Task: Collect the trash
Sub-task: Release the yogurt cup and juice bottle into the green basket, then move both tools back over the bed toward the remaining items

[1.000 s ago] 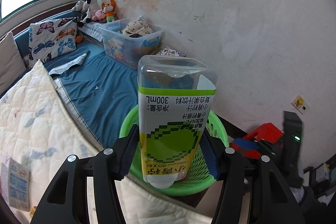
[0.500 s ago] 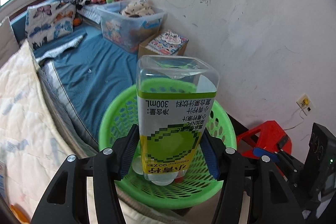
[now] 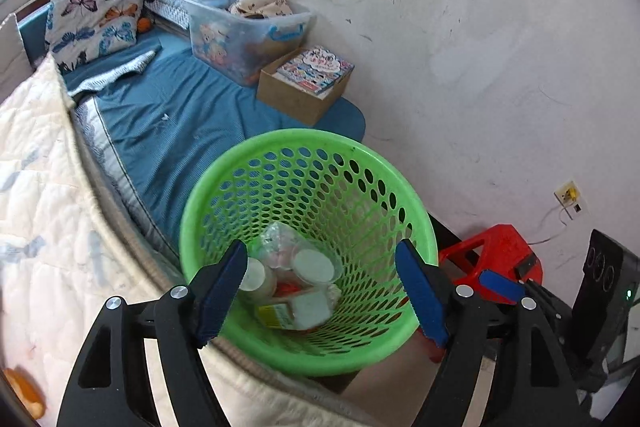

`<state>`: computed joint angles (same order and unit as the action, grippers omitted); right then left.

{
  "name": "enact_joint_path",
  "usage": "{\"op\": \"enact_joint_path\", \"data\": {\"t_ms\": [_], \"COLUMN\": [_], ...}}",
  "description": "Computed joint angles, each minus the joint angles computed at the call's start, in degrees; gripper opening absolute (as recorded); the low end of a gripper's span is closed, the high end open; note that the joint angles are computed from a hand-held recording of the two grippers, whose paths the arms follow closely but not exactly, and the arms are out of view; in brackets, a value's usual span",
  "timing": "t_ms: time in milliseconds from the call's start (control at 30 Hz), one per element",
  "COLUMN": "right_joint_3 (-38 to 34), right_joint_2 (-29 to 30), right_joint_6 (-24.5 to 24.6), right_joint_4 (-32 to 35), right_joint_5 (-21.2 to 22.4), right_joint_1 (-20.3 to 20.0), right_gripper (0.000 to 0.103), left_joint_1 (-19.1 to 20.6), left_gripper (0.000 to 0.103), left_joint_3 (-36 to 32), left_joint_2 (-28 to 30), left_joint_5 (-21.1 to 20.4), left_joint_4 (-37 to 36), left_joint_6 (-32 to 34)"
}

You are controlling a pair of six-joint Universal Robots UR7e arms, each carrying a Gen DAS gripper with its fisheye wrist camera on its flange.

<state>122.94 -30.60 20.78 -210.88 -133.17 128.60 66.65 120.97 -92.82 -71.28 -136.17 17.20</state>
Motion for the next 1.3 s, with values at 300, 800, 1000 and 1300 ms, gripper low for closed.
{"op": "enact_joint_path", "data": {"t_ms": [300,800,1000,1300], "right_joint_3": [-2.3,-14.1,-20.7,-28.8], "right_joint_2": [0.6,5.5,9.1,13.7], "right_joint_6": [-0.2,-3.6,-5.4,-8.2], "right_joint_4": [2.2,14.1,19.2,24.7], "right_joint_5": [1.0,5.4,8.4,12.7], "right_joint_1": [2.9,7.9,9.2,10.3], "right_gripper": [0.095,0.095,0.095,0.095], "left_joint_1": [0.2,7.4,13.0,22.7], "left_gripper": [0.074,0.074,0.074,0.074], "left_joint_3": [1.6,0.8,-1.3,-7.2], "left_joint_2": [-10.9,-25.7,-27.7,-24.6], "left_joint_5": [1.3,4.6,5.4,10.0], "left_joint_4": [2.3,6.2,4.6,-3.3], "left_joint_6": [1.2,3.4,5.8,5.1]}}
